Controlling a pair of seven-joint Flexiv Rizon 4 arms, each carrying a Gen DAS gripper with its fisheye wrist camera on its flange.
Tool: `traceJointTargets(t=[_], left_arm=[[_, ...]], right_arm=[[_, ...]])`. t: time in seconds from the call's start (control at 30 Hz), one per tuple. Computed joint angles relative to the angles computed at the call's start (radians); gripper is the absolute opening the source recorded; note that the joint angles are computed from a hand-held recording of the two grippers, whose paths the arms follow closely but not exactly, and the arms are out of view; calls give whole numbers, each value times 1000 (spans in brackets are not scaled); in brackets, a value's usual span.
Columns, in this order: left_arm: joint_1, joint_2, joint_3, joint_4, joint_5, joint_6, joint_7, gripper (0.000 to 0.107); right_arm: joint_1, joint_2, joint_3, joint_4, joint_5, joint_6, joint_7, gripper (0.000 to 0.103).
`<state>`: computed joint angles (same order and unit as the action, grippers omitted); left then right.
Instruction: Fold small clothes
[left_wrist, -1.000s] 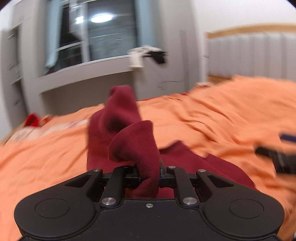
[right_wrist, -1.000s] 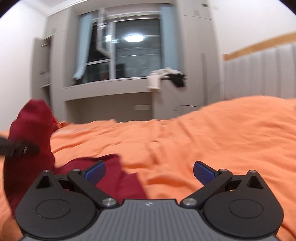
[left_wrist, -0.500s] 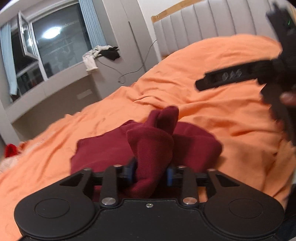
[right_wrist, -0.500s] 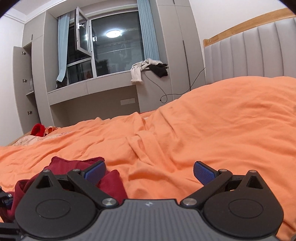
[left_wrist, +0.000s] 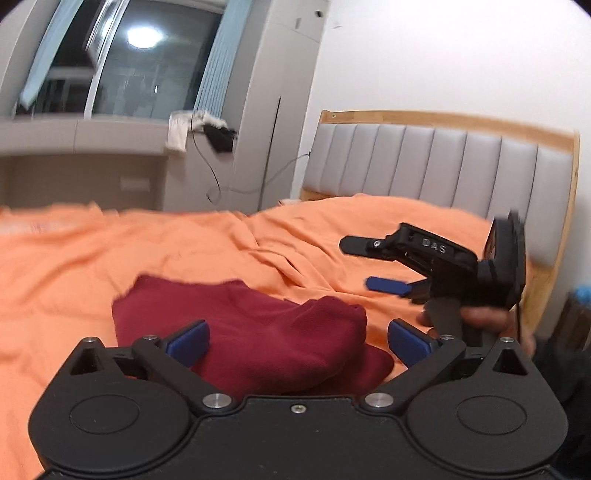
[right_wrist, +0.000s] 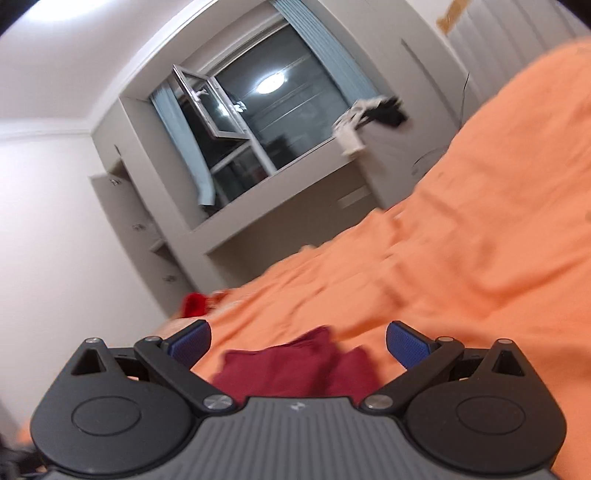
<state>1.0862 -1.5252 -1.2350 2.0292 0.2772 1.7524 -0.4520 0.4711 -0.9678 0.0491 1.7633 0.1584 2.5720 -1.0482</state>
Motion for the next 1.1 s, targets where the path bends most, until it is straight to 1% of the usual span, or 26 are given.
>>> traceJointTargets(t=[0.03,0.1,0.17,0.23,0.27,0.33,0.37,0.4,0.47,0.53,0.6,0.63,0.7,0.77,0.8,0.87,1.03,1.07,1.1], left_arm=[[10,-7,-8,-4,-18,-14,-15,102],[10,-5,-7,-12,-37,5,-46,102],[-1,5,5,-28,-37,38,-78,102],[-14,24,23,-48,-42,56,-124,102],[-24,43,36,-58,-50,64,-154,102],[-42,82,66,-75,-67,73,-218,102],[-54,100,81,-86,-81,71,-254,102],[-51,106,83,-92,-88,52,-279,102],[-43,95,74,-108,-106,-1,-317,102],[-36,80,60,-128,-141,-57,-340,102],[-39,78,58,-145,-180,-93,-356,102],[-39,78,59,-151,-198,-112,-361,102],[-38,76,59,-158,-229,-152,-355,102],[-47,89,70,-169,-264,-191,-345,103],[-54,98,78,-175,-284,-210,-340,103],[-63,114,91,-175,-311,-223,-322,103],[-66,115,91,-160,-334,-197,-275,103],[-66,117,90,-154,-330,-184,-270,102],[-65,119,89,-147,-319,-167,-263,102]], right_arm=[[-24,-14,22,-8,-38,26,35,103],[-77,-37,59,-21,-136,59,122,103],[-112,-48,72,-28,-212,51,197,103],[-122,-61,67,-40,-243,36,240,103],[-124,-64,63,-44,-252,20,257,102],[-127,-71,57,-51,-272,-11,285,94],[-126,-71,50,-53,-278,-35,292,89],[-115,-69,38,-58,-270,-62,288,84],[-99,-67,18,-70,-262,-108,271,80],[-106,-63,5,-92,-314,-178,259,76],[-81,-49,-32,-104,-314,-252,208,66],[-70,-43,-44,-106,-306,-277,182,62],[-79,-43,-39,-121,-319,-320,156,51],[-94,-47,-22,-127,-333,-343,145,43],[-97,-47,-16,-124,-333,-343,138,42],[-107,-45,-2,-114,-344,-333,125,42],[-101,-31,2,-90,-358,-316,73,42],[-100,-31,3,-88,-363,-322,66,38],[-100,-29,4,-85,-363,-325,60,33]])
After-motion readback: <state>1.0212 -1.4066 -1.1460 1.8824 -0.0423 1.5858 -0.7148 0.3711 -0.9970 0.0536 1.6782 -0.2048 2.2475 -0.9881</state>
